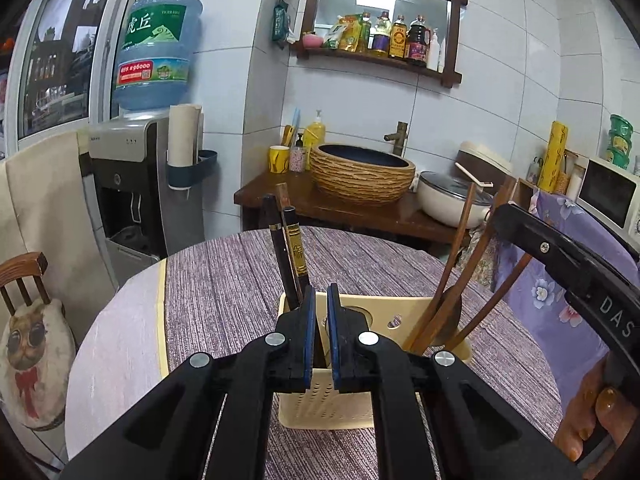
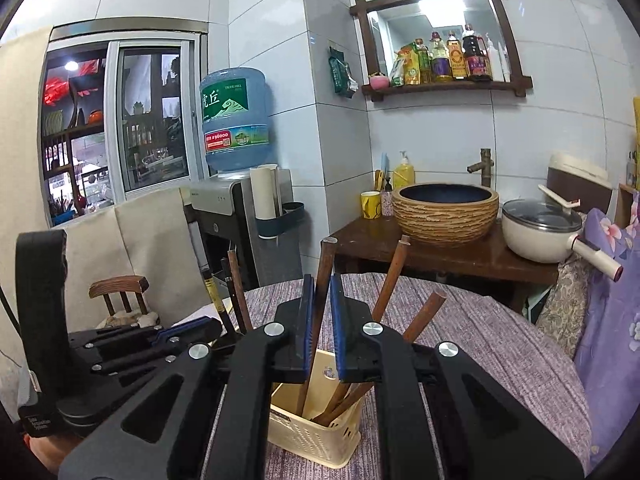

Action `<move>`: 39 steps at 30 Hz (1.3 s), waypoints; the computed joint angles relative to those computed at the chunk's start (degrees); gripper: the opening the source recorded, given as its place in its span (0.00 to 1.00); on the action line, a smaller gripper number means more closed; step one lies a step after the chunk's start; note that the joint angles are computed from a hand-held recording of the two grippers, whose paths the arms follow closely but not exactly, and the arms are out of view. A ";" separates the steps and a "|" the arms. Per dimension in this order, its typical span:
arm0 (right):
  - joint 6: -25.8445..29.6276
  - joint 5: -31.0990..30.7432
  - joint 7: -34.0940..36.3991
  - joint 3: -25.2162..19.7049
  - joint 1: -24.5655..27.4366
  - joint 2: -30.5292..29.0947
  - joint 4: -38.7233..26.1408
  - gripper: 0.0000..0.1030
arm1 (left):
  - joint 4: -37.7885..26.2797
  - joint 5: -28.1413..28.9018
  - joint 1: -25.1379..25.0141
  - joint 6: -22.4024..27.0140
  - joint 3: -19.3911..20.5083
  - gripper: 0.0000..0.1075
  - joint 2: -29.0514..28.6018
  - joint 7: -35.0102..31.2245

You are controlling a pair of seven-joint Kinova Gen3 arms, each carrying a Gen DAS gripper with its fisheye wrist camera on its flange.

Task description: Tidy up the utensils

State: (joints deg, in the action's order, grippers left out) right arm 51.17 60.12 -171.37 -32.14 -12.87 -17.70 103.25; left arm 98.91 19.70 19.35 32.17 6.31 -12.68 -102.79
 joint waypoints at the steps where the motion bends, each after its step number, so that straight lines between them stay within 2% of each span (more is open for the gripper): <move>1: 0.15 0.22 0.05 -0.28 -0.11 -0.35 0.14 0.10 | 0.42 0.50 0.40 -0.09 -0.50 0.07 -0.55 -0.75; 2: 0.24 0.18 0.29 -0.52 -0.29 -0.93 0.33 0.11 | 0.84 0.85 0.64 -0.23 -0.75 0.12 -1.05 -1.10; 3: 0.71 0.24 0.16 -1.22 -0.11 -1.18 0.28 0.18 | 1.29 1.47 1.02 -0.39 -1.30 0.16 -1.51 -1.73; 4: 1.17 0.41 -0.14 -1.99 0.11 -1.74 0.46 0.26 | 1.92 2.31 1.45 -0.60 -2.04 0.25 -2.24 -2.43; 5: 1.51 0.90 -0.66 -2.97 0.50 -2.38 0.81 0.44 | 2.67 3.04 1.77 -1.11 -2.56 0.34 -2.96 -2.88; 6: 2.06 1.55 -1.12 -4.18 1.12 -2.72 1.05 0.51 | 3.56 4.00 2.31 -1.61 -3.44 0.36 -3.94 -3.60; 9: 5.17 2.16 -0.24 -7.43 2.14 -3.33 0.74 0.52 | 5.19 4.96 2.81 -1.82 -4.67 0.45 -6.02 -4.05; 10: 5.18 2.15 -0.65 -7.83 2.34 -3.98 1.07 0.53 | 5.84 5.18 2.69 -2.01 -4.96 0.53 -6.86 -3.78; 11: 5.33 2.25 -1.60 -8.70 2.81 -5.11 1.72 0.58 | 6.96 5.56 2.75 -2.61 -5.49 0.63 -8.04 -3.62; 12: 5.83 2.11 -2.36 -9.99 3.65 -6.18 2.21 0.68 | 8.32 6.08 3.25 -3.39 -6.39 0.67 -9.34 -3.90; 14: 7.09 0.98 -3.09 -12.68 5.52 -8.12 3.03 0.80 | 11.36 5.92 3.83 -4.66 -7.78 0.82 -12.53 -4.49; 16: 8.15 -1.95 -2.00 -14.60 5.99 -10.06 3.98 0.88 | 14.48 4.83 3.90 -5.86 -8.41 0.91 -15.79 -4.47; 18: 9.05 -5.21 -1.71 -17.37 6.55 -12.08 5.58 0.94 | 17.71 3.90 4.93 -6.74 -9.69 0.91 -19.03 -4.65; 21: 8.91 -10.37 -2.05 -21.35 7.38 -14.82 8.24 0.94 | 21.37 2.58 5.45 -4.36 -11.19 0.91 -23.37 -3.20; 23: 8.67 -13.73 -3.43 -24.85 9.67 -16.64 9.49 0.94 | 23.77 1.85 5.24 -1.93 -11.84 0.91 -26.09 -2.14; 25: 6.91 -18.14 -5.55 -27.30 10.73 -18.96 11.33 0.94 | 26.08 1.03 3.12 0.19 -10.94 0.91 -29.07 -0.02; 29: 3.29 -26.28 -8.89 -30.92 11.88 -22.93 14.04 0.94 | 31.41 0.59 4.68 0.63 -12.00 0.91 -35.66 0.78; 33: 4.13 -32.49 -8.90 -35.39 14.41 -27.81 13.49 0.94 | 33.90 -1.99 3.04 2.56 -10.64 0.91 -41.16 1.58; 35: 6.43 -34.83 -8.25 -37.64 16.16 -31.55 12.04 0.94 | 35.51 -3.02 2.39 3.10 -10.34 0.91 -44.94 1.99; 39: 8.65 -39.48 -8.09 -38.94 17.86 -38.14 10.17 0.94 | 36.90 -4.17 1.22 4.68 -9.75 0.91 -49.79 3.51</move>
State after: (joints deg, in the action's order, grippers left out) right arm 59.81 20.64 -179.46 -71.08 5.00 -55.84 113.42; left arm 135.82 15.53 20.57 36.86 -3.44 -62.46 -99.28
